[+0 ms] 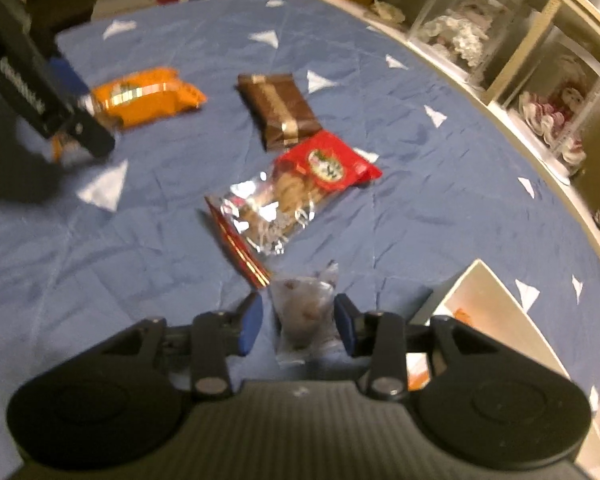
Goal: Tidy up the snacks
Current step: 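Carry the orange bar and clear pack over the white tray with both tools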
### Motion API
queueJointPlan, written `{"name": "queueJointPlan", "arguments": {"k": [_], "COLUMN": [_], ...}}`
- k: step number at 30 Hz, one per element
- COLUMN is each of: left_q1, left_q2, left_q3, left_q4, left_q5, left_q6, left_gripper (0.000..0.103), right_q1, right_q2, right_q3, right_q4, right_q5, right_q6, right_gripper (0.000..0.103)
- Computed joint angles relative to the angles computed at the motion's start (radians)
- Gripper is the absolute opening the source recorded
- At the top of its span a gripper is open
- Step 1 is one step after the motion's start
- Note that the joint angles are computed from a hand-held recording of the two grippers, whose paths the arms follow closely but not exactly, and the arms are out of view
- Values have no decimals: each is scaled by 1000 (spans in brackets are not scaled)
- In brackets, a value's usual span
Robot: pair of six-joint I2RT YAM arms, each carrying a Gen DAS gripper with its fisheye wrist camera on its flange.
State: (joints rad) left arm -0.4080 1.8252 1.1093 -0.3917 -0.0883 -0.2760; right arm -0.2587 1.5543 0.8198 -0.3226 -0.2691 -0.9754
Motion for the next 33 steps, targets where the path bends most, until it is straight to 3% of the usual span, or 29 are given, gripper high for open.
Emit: {"name": "queueJointPlan", "arguments": {"k": [3,11,15,17,24,33], "left_q1": [14,22,17,15,7,-57], "left_q2": [14,32,34,30,1,-98], "left_q3": [4,19,27,25,1,-62], "left_q4": [19,33,18,16,14,46], "left_q5": [4,8,-6,-14,-18,-62], "left_q6": [4,27,26,24,-56,-186], "left_gripper": [68,66,48,45,40,39], "right_q1": [3,-52,-76,-90,-134,-168], "right_q2": [3,4,-2,-5,-2,-62], "right_q3": [-19,72,116,133,162,140], "right_q4": [41,-109,-190,-222,-292,-320], "right_q5": [19,-64,-111,-138,-225,-278], "right_q6": [3,145,209,243,346,376], "right_gripper": [34,32,31,31,31,31]}}
